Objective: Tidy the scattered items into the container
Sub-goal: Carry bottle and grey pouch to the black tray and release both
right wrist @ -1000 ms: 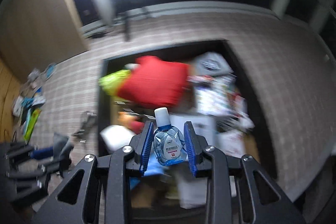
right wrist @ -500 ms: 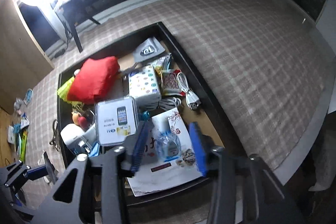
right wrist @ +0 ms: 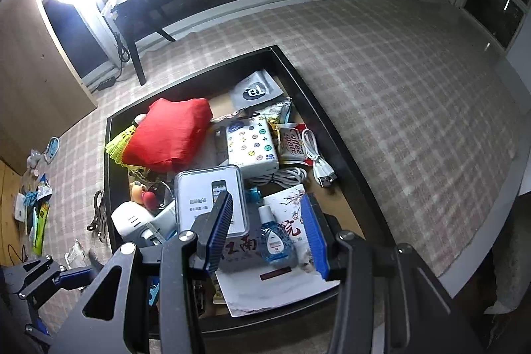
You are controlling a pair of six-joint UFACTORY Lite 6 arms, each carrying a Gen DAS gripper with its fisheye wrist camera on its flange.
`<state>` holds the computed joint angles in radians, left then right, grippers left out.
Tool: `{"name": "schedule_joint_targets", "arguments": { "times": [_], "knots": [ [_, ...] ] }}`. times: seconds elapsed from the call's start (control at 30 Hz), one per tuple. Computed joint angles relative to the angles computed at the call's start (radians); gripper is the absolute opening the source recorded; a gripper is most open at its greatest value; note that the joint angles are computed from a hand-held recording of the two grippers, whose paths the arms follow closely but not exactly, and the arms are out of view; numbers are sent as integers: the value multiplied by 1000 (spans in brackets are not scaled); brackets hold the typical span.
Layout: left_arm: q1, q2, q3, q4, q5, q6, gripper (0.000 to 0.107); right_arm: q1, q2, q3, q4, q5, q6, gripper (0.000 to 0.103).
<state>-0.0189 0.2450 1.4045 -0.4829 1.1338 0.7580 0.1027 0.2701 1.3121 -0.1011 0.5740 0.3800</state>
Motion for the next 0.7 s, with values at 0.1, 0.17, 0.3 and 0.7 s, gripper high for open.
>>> {"name": "schedule_joint_targets", "arguments": {
  "times": [0.1,0.17,0.3,0.7],
  "knots": [
    [3,7,4,2,4,-3,69,-1,10,8,17,2,-13,42],
    [5,7,3,4,4,-5,69,3,12,9,16,4,-10,42],
    [13,-6,-9,8,-10,-2,69,17,7,1,14,2,3,42],
    [210,52,74,49,-46,17,69,142,89,122,33,24,3,42]
  ]
}}
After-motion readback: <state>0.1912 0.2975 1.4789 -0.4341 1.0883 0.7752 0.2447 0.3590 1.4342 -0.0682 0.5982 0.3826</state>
